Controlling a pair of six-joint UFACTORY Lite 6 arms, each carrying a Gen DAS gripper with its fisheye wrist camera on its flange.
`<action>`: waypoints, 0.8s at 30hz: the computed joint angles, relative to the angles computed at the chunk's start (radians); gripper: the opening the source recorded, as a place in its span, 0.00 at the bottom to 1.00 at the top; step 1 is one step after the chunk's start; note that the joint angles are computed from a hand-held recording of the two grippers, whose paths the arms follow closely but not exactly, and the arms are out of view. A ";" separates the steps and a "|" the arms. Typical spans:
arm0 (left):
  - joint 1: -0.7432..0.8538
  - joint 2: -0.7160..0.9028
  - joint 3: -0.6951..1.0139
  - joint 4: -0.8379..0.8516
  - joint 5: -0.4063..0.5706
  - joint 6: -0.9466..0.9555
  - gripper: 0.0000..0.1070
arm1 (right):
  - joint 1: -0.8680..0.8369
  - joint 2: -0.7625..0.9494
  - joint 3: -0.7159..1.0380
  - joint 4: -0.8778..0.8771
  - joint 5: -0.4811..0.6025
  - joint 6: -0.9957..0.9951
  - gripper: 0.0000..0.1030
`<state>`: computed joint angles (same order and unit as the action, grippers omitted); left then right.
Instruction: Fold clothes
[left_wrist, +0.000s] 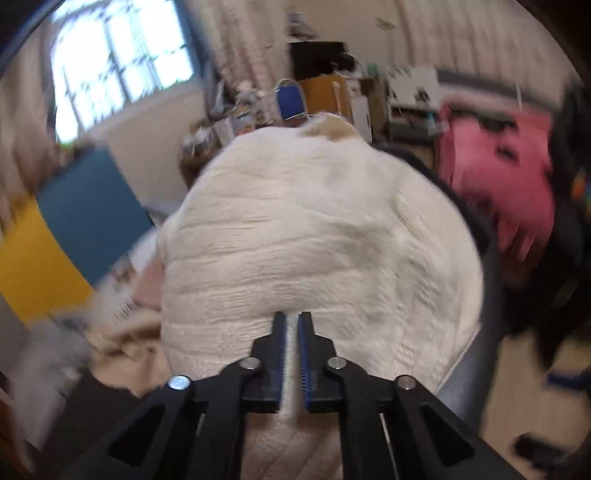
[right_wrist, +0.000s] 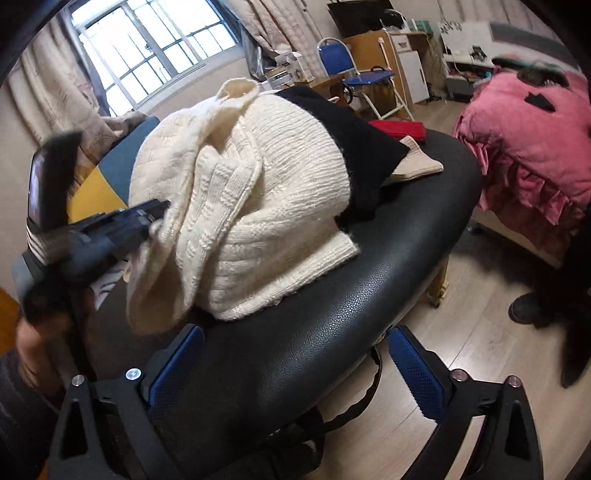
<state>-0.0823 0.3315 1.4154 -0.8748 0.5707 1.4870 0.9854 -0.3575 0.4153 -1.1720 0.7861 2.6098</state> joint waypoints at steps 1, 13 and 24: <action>0.021 0.046 0.073 0.023 0.059 -0.057 0.04 | -0.005 0.019 0.010 -0.001 -0.011 -0.011 0.88; -0.042 -0.025 0.044 0.098 0.102 -0.005 0.28 | -0.028 0.115 0.059 -0.004 -0.103 -0.036 0.87; 0.034 0.164 0.269 0.104 0.314 -0.106 0.31 | -0.054 0.090 0.004 -0.066 -0.164 0.059 0.88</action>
<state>-0.0485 0.4952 1.6849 -0.7711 0.8849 1.3807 0.9316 -0.2677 0.4196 -1.2376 0.6226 2.6690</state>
